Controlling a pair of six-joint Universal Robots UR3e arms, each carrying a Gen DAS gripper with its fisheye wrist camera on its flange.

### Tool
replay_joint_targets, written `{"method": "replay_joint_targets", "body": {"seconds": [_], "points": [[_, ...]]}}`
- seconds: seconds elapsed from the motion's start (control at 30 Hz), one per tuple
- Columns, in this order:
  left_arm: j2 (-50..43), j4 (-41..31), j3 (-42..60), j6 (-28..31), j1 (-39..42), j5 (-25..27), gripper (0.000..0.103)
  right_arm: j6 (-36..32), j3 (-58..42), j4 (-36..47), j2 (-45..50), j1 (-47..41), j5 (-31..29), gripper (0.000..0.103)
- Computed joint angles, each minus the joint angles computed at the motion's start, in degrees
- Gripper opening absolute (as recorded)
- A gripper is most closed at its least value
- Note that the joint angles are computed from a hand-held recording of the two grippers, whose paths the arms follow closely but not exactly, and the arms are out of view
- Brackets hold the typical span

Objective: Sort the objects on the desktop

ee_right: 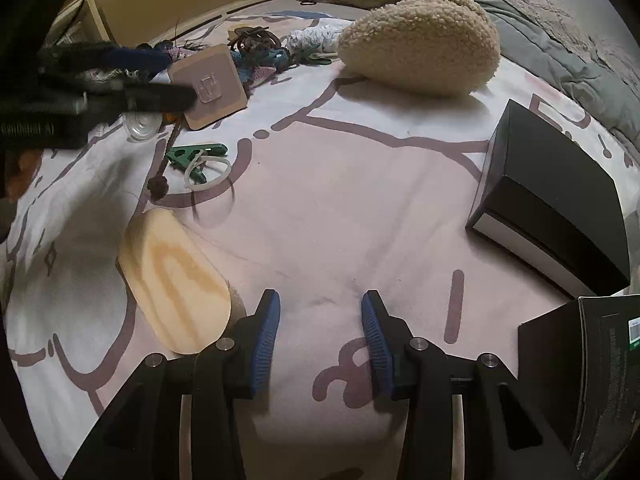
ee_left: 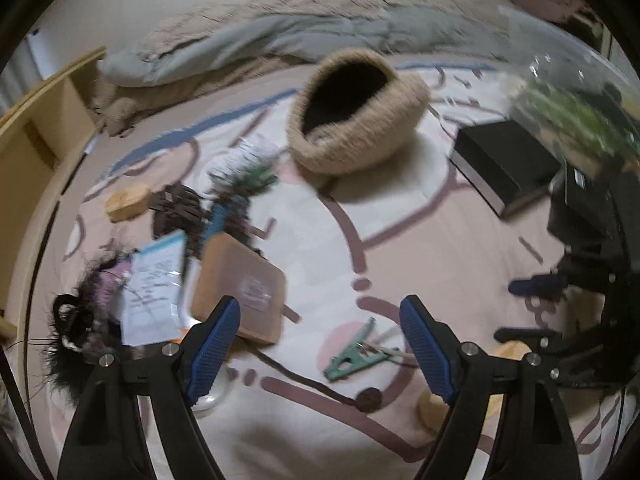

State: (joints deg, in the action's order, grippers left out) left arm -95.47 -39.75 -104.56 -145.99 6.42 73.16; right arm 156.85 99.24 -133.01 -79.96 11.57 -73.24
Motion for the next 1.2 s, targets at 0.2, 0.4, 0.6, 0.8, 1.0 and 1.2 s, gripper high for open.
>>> {"method": "replay_joint_targets", "body": {"seconds": [0.2,0.4,0.6,0.8,1.0,1.2], "points": [[-1.92,0.91,-0.81,3.03,-2.15,2.00,0.082,-2.56,0.22,1.68,-0.61,-1.95,3.41,0.046],[-3.08,-0.65,-0.69,5.81,-2.56,2.86,0.082,-3.57,1.11,1.47,-1.13,-2.68,4.60,0.047],[-4.62,-0.54,0.06,6.41,-4.61,5.33,0.082,-5.28,0.51,3.16,-1.24,-3.13,5.30,0.048],[-5.39,0.27,-0.84,9.25,-4.93,7.61,0.082,-6.63,0.89,3.49,-1.59,-3.45,5.89,0.050],[-3.60,-2.59,-2.20,13.45,-1.15,6.27,0.082,-6.62,1.61,2.68,-1.70,-3.68,6.24,0.050],[-1.21,-6.57,-3.96,19.17,3.65,5.14,0.083,-6.64,1.62,2.47,-1.64,-3.62,6.13,0.050]]}}
